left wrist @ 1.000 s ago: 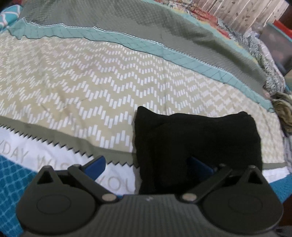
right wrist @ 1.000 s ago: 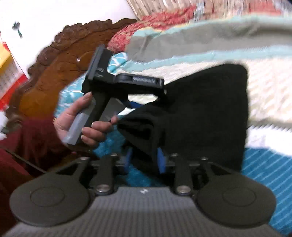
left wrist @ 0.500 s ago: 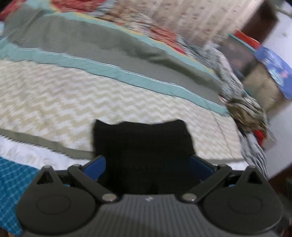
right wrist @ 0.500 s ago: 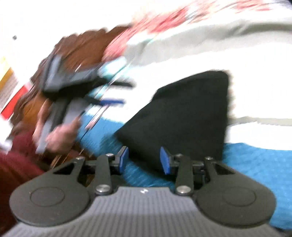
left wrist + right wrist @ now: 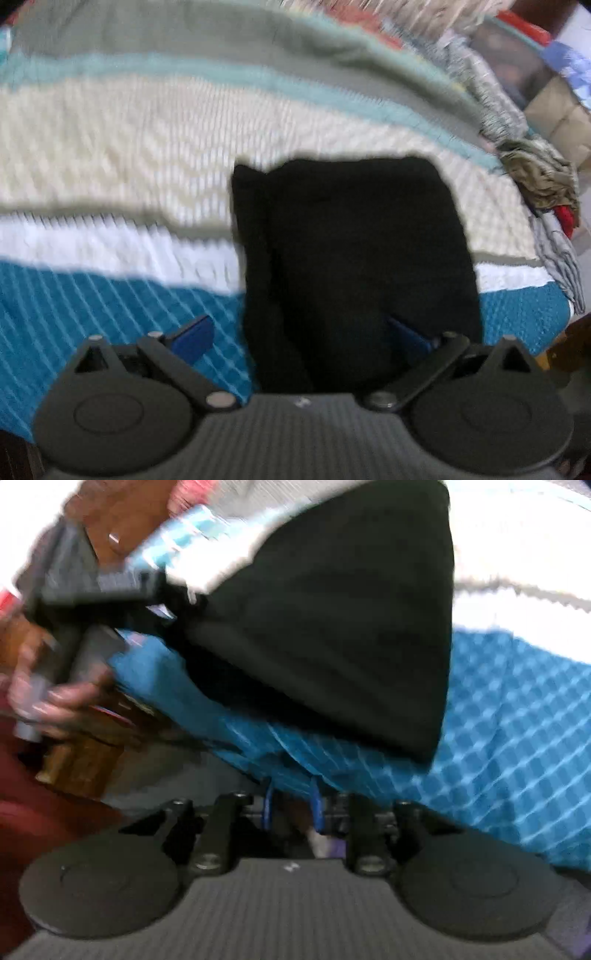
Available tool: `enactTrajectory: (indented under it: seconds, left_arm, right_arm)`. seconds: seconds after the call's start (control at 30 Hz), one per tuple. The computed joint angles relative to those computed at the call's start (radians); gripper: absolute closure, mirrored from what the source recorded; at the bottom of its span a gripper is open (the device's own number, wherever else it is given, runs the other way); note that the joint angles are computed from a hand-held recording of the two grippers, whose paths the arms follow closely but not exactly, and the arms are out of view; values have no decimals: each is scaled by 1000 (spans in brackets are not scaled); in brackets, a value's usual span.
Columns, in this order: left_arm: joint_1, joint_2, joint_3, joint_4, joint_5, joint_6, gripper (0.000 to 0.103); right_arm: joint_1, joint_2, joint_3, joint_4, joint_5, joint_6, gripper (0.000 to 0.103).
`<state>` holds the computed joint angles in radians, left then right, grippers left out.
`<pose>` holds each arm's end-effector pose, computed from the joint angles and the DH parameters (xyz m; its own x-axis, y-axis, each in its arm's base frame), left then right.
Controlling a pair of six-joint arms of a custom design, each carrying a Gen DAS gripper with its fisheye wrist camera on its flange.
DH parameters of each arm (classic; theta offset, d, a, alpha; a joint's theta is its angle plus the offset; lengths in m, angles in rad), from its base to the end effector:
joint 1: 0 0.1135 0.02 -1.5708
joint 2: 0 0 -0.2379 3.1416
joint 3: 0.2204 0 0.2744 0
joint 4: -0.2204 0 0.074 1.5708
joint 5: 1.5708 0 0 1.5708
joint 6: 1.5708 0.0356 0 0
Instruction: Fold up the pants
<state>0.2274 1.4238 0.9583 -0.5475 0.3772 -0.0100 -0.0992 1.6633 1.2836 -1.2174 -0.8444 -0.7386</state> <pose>0.3031 0.0567 0.1914 -0.8263 -0.2007 -0.5262 -0.0279 0.9478 -0.3178 0.3114 -0.0043 0.2092 -0.7930 -0.3704 -0.4837 -0.6066 0.5539 0.5703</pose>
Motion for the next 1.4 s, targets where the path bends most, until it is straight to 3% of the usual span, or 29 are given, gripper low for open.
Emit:
enactTrajectory:
  seconds: [0.07, 0.13, 0.2, 0.27, 0.37, 0.47, 0.5, 0.53, 0.6, 0.67, 0.73, 0.87, 1.07, 1.17, 1.23, 1.3, 1.33, 1.4]
  left_arm:
    - [29, -68, -13, 2, 27, 10, 2]
    - [53, -97, -2, 14, 97, -14, 2]
    - [52, -103, 4, 36, 175, -31, 2]
    - [26, -109, -10, 70, 227, -25, 4]
    - [-41, -93, -41, 100, 234, 15, 7]
    - [-105, -21, -59, 108, 95, 79, 10]
    - [-130, 4, -77, 130, 6, 117, 10]
    - [-160, -1, -121, 186, -89, 151, 8]
    - [-185, -31, -198, 283, -151, 198, 6]
    - [-192, -41, -186, 261, -170, 195, 5]
    - [-174, -58, -161, 216, -141, 187, 6]
    - [-79, -130, -147, 226, -5, 136, 5]
    - [-34, 84, 59, 255, 78, 33, 11]
    - [-65, 242, 192, 212, 43, 19, 17]
    - [-98, 324, 247, 188, -56, 11, 17]
    - [-129, 458, 352, 131, -219, -7, 0]
    - [-106, 514, 387, 117, -196, -45, 0]
    - [-64, 516, 361, 174, -113, -122, 0]
  right_arm:
    - [-53, 27, 98, -126, -84, -91, 77]
    - [-75, 13, 144, -75, -158, -20, 73]
    - [-50, -14, 129, 141, -173, 211, 68]
    - [7, -30, 90, 414, -117, 466, 68]
    - [85, 65, 133, 613, -66, 667, 68]
    - [150, 250, 311, 591, -18, 768, 70]
    - [159, 275, 326, 577, 24, 763, 80]
    - [181, 336, 386, 557, 95, 762, 103]
    - [201, 371, 372, 608, 177, 835, 103]
    - [178, 347, 344, 636, 152, 902, 103]
    - [180, 299, 302, 651, 155, 887, 101]
    - [107, 150, 153, 708, 50, 850, 82]
    - [51, -1, -41, 777, -47, 834, 78]
    - [43, 15, -42, 751, -79, 787, 78]
    - [47, 20, -33, 674, -108, 720, 77]
    - [60, 44, -24, 545, -156, 615, 77]
    - [73, 56, -27, 499, -153, 566, 78]
    - [103, 32, -74, 549, -120, 546, 78]
